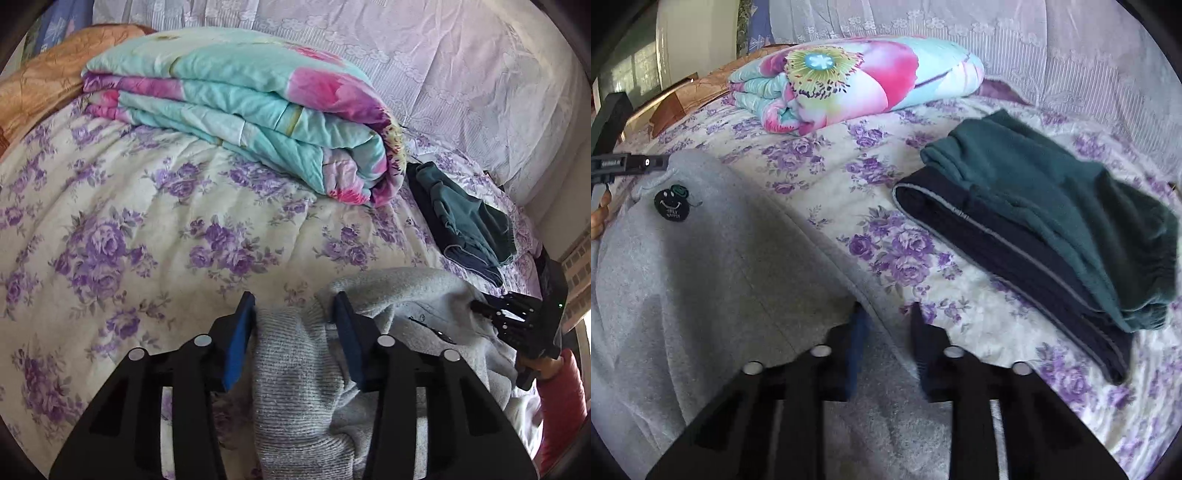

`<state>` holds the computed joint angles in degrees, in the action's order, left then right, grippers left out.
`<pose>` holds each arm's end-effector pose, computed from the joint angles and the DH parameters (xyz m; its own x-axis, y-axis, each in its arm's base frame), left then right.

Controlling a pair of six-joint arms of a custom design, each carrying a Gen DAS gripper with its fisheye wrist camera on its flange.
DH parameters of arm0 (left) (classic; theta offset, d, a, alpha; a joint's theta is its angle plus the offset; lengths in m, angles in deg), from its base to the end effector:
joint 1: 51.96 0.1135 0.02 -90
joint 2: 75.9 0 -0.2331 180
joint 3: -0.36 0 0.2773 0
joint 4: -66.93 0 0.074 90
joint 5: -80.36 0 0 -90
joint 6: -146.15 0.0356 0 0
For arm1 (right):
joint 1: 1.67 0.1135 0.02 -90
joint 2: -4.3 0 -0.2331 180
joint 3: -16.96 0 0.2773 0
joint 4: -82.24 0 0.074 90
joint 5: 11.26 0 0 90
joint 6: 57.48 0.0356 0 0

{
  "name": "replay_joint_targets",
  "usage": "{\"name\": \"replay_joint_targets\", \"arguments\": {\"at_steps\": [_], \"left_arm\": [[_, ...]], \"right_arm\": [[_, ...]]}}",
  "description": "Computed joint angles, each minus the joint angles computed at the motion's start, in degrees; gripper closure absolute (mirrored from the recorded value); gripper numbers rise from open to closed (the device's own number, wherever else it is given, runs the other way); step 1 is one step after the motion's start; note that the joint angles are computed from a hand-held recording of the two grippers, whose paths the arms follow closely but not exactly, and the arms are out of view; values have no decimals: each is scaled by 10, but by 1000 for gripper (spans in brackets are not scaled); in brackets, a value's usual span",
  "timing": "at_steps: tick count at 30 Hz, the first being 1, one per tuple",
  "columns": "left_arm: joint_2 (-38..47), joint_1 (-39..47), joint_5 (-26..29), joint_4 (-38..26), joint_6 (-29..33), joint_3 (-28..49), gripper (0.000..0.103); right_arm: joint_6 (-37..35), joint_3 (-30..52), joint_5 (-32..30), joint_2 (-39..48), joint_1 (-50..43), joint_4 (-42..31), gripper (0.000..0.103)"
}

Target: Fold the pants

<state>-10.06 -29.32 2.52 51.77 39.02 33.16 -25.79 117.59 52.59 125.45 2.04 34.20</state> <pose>0.2148 0.0815 0.0939 -0.5848 -0.5559 -0.5907 -0.4384 0.8293 -0.3464 0.4371 0.0441 0.1172 -0.3017 -0.7850 -0.5411 -0.9053 0.4138 -0.0955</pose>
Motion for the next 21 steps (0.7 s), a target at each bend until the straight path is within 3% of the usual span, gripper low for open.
{"name": "replay_joint_targets", "arguments": {"at_steps": [3,5,12,13,15,16,17,21], "left_arm": [[-48,8,10,-16,2,-14,74],[-88,22,23,-32,0,-27,90],[-230,91,151,-107,1,-73,90],[-252,92,157,-124,-3,-79,84],[-302,107,171,-143,-26,-99,60],[-340,124,180,-161,-39,-113,41],[-362,137,190,-175,-42,-121,32],[-413,216,304,-228,-34,-149,30]], "right_arm": [[1,-52,-27,-67,-16,18,92],[4,-95,-47,-128,-30,27,93],[-61,-264,-134,-363,-120,-29,94],[-88,-288,-152,-397,-141,-51,94],[-145,-342,-178,-462,-185,-83,94],[-170,-355,-185,-478,-201,-105,94],[-199,-368,-194,-493,-223,-130,94],[-285,-403,-216,-527,-288,-202,94]]}}
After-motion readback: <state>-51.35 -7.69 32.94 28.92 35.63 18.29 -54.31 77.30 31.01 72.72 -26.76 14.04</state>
